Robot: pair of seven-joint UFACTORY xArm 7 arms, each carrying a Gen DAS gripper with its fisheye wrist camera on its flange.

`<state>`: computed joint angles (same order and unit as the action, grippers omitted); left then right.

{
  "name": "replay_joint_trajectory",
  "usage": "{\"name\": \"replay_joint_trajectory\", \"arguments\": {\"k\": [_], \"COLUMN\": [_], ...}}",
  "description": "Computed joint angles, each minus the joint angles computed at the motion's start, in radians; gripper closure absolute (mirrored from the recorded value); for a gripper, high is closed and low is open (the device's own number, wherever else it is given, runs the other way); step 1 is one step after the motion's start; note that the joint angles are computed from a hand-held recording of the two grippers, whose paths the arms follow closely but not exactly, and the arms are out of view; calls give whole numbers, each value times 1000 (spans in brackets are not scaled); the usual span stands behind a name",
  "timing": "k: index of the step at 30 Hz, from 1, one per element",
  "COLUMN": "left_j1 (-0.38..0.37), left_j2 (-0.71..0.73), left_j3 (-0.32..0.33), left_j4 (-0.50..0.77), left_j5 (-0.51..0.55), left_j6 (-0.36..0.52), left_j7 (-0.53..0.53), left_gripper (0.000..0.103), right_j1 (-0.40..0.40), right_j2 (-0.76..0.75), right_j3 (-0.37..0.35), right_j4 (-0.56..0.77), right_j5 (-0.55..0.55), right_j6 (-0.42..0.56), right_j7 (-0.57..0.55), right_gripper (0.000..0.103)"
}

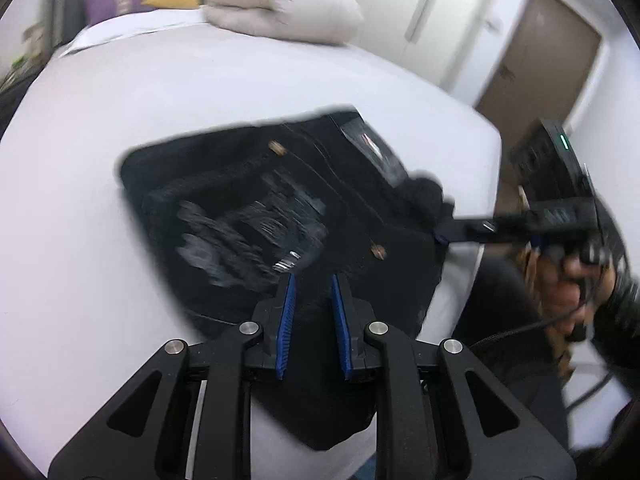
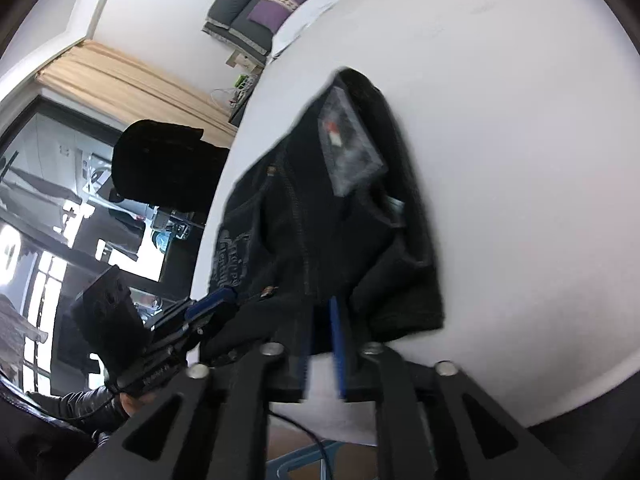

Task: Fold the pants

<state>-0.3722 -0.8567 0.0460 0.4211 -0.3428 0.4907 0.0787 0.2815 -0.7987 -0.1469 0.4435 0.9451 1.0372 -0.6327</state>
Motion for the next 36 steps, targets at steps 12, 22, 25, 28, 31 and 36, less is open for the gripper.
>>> {"name": "replay_joint_trajectory", "arguments": {"k": [12,22,25,28,31,36], "left_j1": [29,5,44,118,177,203], "left_j2": [106,312,342,383,393,396], "left_j3": [223,233,192,103,26,-55], "left_j4": [56,176,196,236,270,294], "left_j5": [-226,-438,-438,-345,-223,-74], "left_j6": [37,130,151,183,218,210], "left_j7": [-97,70,79,20,-31,-107], "left_gripper": [24,26,28,45,51,60], "right_j1": [-36,-121,-133,-126,-110,-80], "right_j2": [236,476,495,518,504,469], "right_j3": [-46,20,57,99,137,160], "right_j4": [212,340,356,374,360,332], "right_j5": [31,80,77,62,32,-38], "right_j6": [3,110,121,109,65,-15], "right_j7": [-21,-61,-68,-53,-39,2], "right_gripper": [36,40,40,46,46,58]}}
